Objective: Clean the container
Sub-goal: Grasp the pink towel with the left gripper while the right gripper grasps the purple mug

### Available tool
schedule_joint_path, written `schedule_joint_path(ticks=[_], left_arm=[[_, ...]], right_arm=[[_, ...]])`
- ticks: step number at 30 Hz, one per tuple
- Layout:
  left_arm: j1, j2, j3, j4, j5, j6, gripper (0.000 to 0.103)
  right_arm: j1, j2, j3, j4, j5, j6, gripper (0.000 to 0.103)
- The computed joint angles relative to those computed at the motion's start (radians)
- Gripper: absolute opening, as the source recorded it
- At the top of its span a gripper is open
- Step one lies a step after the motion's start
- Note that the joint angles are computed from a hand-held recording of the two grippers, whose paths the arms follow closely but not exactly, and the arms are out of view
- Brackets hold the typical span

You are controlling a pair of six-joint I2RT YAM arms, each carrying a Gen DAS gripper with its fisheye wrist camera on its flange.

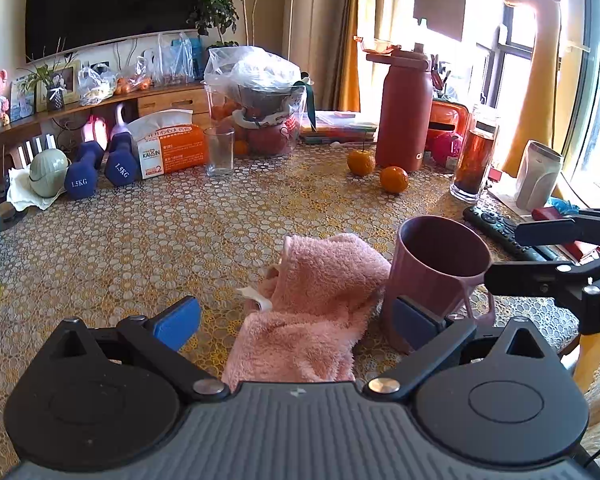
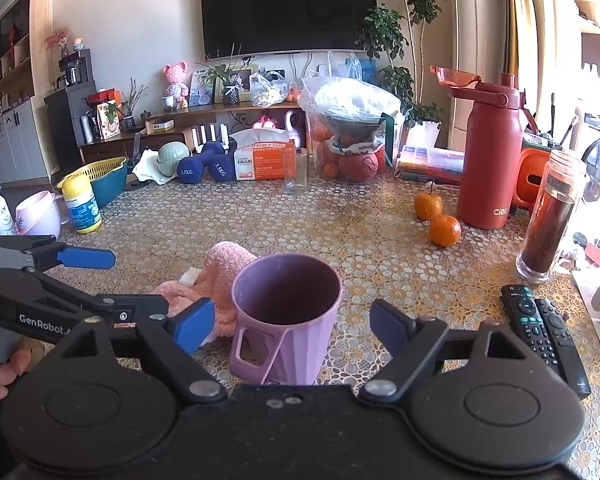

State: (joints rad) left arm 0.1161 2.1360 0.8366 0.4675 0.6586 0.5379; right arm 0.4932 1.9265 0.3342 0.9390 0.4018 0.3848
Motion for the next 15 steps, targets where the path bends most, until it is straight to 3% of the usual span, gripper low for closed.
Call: schedule_joint_path(ticks=[3,8,15], left_arm=[[-0.023,0.044,0.089,-0.067,-0.017,0.018,0.103],[-0.044,0.115,0.208,-0.178,0.019,0.135,0.103],[-0.087,0.18,0.296,-0.251,0.027,0.192,0.103]], right_arm=[[-0.011,0.009,0.005,0.001,-0.024,-0.008,0.083],[-0.031,0.011,0.015,-0.014,-0.045,-0.023,0.083],[-0.083,0.011,0.032,-0.033,-0.083,-0.036,0.083]])
